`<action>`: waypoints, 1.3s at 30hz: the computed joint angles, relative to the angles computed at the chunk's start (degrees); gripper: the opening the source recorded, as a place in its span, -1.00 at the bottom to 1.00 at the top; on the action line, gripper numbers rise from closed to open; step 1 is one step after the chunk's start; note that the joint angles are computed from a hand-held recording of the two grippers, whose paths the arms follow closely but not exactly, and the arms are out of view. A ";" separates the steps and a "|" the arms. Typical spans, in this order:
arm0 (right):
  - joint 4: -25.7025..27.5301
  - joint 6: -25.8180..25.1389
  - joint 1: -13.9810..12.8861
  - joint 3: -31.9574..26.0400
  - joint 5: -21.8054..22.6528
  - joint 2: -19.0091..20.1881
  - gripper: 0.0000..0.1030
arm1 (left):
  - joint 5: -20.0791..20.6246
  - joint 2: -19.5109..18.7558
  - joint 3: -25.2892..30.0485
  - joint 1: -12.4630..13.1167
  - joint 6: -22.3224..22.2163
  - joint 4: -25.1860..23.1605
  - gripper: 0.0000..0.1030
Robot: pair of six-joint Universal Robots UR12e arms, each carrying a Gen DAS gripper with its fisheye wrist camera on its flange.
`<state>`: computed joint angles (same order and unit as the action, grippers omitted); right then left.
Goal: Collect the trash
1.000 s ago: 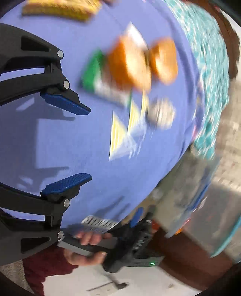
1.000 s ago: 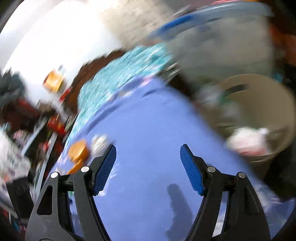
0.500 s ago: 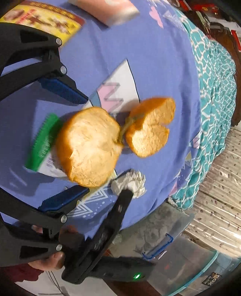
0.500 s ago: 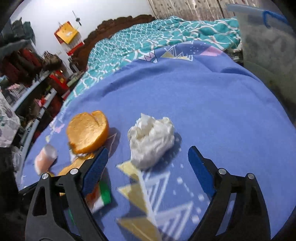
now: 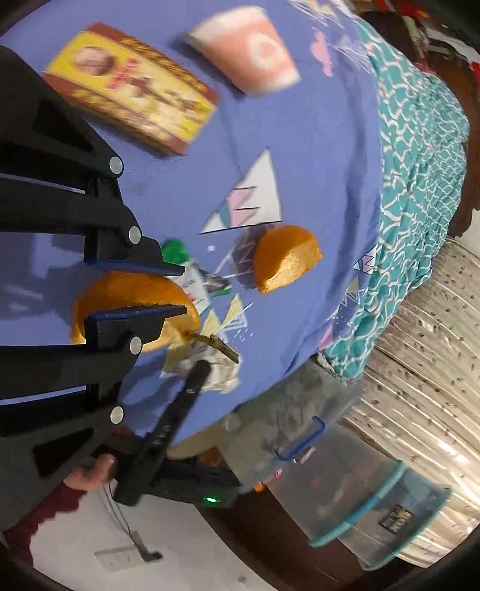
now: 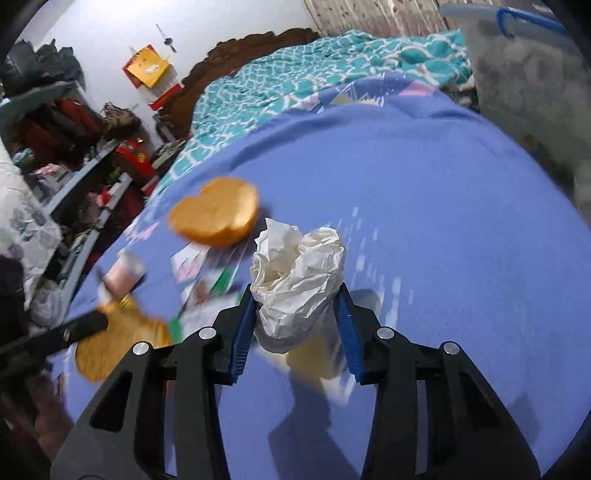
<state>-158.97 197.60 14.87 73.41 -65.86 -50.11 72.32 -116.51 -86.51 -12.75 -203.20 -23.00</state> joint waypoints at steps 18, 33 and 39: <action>-7.44 -8.94 2.80 15.19 -3.31 -8.67 0.64 | 4.51 7.53 -11.20 -1.49 -1.39 0.56 -0.06; 3.21 -6.39 0.23 3.64 3.04 -3.25 0.57 | 8.92 7.35 -10.74 -4.11 7.22 0.70 0.83; 17.06 -19.12 2.19 -6.00 -0.19 1.12 0.48 | 10.66 5.72 -9.22 -4.89 8.87 -1.38 0.83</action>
<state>-141.91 178.48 17.06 67.41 -66.04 -48.99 82.98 -110.78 -95.72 -17.64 -194.34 -24.38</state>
